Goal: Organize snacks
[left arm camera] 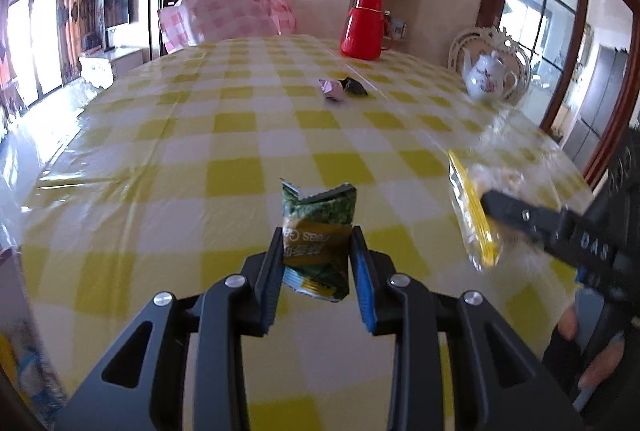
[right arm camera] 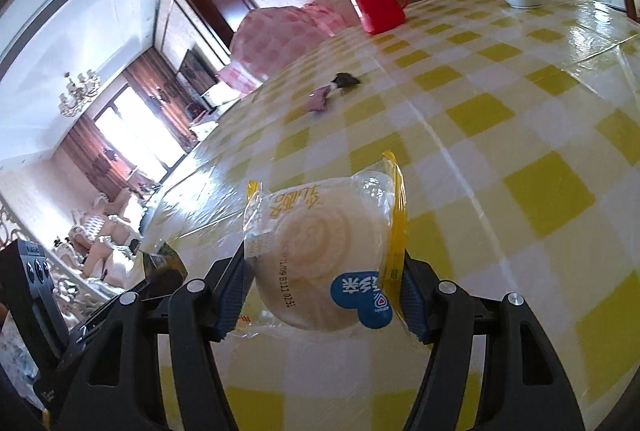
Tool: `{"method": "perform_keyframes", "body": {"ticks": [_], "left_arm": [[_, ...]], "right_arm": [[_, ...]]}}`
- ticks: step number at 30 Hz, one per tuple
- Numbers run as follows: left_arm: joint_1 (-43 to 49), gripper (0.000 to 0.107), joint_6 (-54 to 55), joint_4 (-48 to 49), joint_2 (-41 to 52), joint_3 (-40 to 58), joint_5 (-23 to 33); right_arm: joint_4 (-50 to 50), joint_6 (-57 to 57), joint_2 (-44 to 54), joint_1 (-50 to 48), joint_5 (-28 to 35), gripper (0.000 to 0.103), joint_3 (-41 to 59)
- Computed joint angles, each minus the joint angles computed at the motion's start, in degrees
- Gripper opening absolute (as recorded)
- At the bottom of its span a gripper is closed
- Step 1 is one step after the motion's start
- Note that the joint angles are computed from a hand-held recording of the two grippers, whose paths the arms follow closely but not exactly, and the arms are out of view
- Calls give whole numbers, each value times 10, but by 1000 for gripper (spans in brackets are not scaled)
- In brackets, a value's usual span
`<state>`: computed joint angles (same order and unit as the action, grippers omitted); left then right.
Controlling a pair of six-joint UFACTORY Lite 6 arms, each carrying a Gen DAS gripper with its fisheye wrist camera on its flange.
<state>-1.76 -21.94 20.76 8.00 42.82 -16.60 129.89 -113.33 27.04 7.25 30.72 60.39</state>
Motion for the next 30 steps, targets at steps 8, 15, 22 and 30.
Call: {"method": "perform_keyframes", "body": {"ticks": [8,15,22,30], "left_arm": [[118,32,-135,215,-135,-124,-30],[259,32,-283,445,-217,-177,-69],[393,33,-325,571,-208,-173,-108],[527,33,-321,604,-133,-85,-142]], "right_arm": [[46,-45,-35,67,3,63,-46],[55,-43,-33,137,4,63,-45],[39,-28,-18,219,-5,63,-19],[46,-42,-22,347,-59,63,32]]}}
